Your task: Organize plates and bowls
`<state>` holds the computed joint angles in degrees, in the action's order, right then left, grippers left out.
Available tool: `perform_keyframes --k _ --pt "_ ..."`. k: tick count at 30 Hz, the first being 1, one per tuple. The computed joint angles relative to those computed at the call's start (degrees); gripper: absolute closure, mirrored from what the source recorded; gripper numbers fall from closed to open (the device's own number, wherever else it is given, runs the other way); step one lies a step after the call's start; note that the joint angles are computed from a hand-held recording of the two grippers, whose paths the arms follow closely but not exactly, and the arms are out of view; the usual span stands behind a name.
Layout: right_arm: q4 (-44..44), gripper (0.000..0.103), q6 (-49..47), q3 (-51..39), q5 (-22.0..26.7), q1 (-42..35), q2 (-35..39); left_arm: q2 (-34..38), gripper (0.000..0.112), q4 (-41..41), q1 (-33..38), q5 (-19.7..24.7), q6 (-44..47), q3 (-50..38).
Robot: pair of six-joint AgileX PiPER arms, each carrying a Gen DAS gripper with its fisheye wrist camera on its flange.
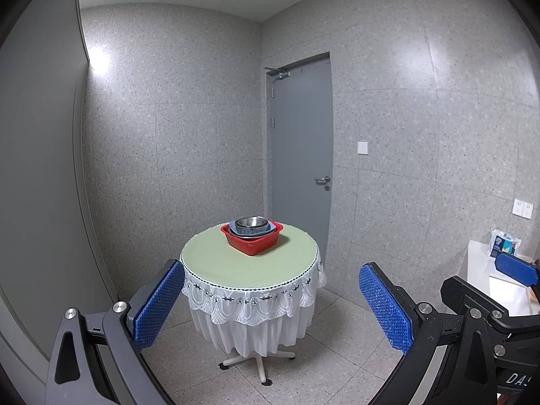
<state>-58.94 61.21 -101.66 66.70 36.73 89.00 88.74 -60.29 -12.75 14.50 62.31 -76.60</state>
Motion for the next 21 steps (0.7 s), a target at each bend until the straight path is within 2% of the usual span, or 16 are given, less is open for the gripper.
perform_keyframes --k 21 --pt "-0.2 0.000 0.0 1.0 0.1 0.2 -1.1 -0.5 0.010 -2.5 0.8 0.5 2.8 0.6"
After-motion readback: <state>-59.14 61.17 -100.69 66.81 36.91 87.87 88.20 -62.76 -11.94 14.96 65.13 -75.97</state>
